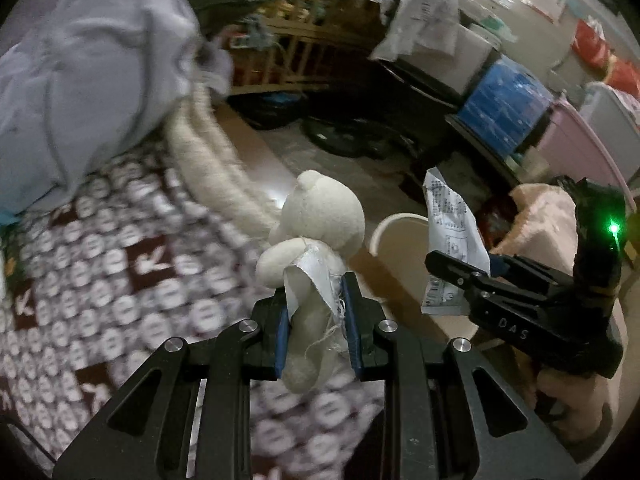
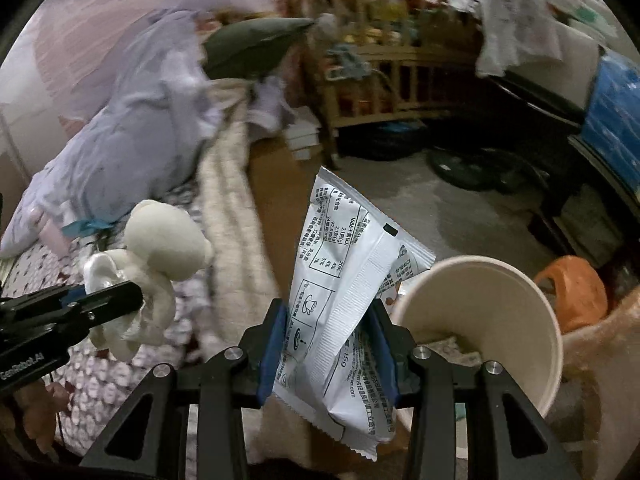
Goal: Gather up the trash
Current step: 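Carry the bear and snack bag over the white bucket and release both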
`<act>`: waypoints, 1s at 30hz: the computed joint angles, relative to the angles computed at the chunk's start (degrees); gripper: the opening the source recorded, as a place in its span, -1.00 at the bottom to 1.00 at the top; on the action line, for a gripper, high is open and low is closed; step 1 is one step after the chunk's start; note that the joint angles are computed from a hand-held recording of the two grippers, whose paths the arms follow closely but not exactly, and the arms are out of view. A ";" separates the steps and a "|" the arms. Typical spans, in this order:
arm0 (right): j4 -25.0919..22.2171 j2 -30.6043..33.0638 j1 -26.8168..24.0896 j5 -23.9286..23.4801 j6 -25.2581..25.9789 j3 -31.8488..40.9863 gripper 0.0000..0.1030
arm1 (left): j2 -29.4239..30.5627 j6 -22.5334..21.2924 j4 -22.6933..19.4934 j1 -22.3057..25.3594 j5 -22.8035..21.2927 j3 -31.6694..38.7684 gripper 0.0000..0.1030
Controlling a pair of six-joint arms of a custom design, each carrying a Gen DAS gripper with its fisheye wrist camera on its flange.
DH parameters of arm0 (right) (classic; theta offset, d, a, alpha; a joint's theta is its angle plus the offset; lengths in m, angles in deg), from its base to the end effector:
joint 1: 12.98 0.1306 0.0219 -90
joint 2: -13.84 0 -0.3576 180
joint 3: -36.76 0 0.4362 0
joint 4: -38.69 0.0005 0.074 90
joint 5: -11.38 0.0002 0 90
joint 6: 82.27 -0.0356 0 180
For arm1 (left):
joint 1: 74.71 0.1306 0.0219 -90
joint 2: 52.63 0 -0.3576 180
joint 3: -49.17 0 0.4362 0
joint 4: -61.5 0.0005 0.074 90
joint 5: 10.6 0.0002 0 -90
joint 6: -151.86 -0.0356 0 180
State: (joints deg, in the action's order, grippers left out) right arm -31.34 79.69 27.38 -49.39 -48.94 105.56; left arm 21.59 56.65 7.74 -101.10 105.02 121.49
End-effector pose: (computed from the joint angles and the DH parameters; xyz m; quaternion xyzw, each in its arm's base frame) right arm 0.2798 0.2143 0.3825 0.1842 0.9317 -0.0198 0.3126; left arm 0.3694 -0.2011 0.3725 0.3167 0.8786 -0.2611 0.2440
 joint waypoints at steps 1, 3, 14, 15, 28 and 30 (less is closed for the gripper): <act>-0.78 -1.00 -0.30 0.17 -0.63 -0.73 -0.23 | 0.50 0.26 -0.02 -0.74 0.19 0.34 -0.58; -2.16 -2.79 -0.77 0.48 -1.80 -2.01 -0.22 | 1.83 0.87 -0.03 -2.53 0.70 1.20 -0.58; -7.21 -11.77 -5.43 -0.70 -5.65 -8.95 -0.22 | 7.02 2.74 0.49 -11.11 -0.52 4.70 -0.58; -7.39 -12.00 -5.70 -0.80 -5.87 -9.19 -0.22 | 7.74 3.01 0.32 -11.62 -0.41 5.15 -0.58; -8.99 -17.80 -10.63 -3.69 -6.91 -14.72 -0.22 | 14.07 5.04 0.33 -16.68 -2.10 8.53 -0.58; -9.26 -18.46 -11.14 -3.99 -7.18 -15.34 -0.22 | 14.73 5.05 0.39 -17.08 -2.47 8.79 -0.58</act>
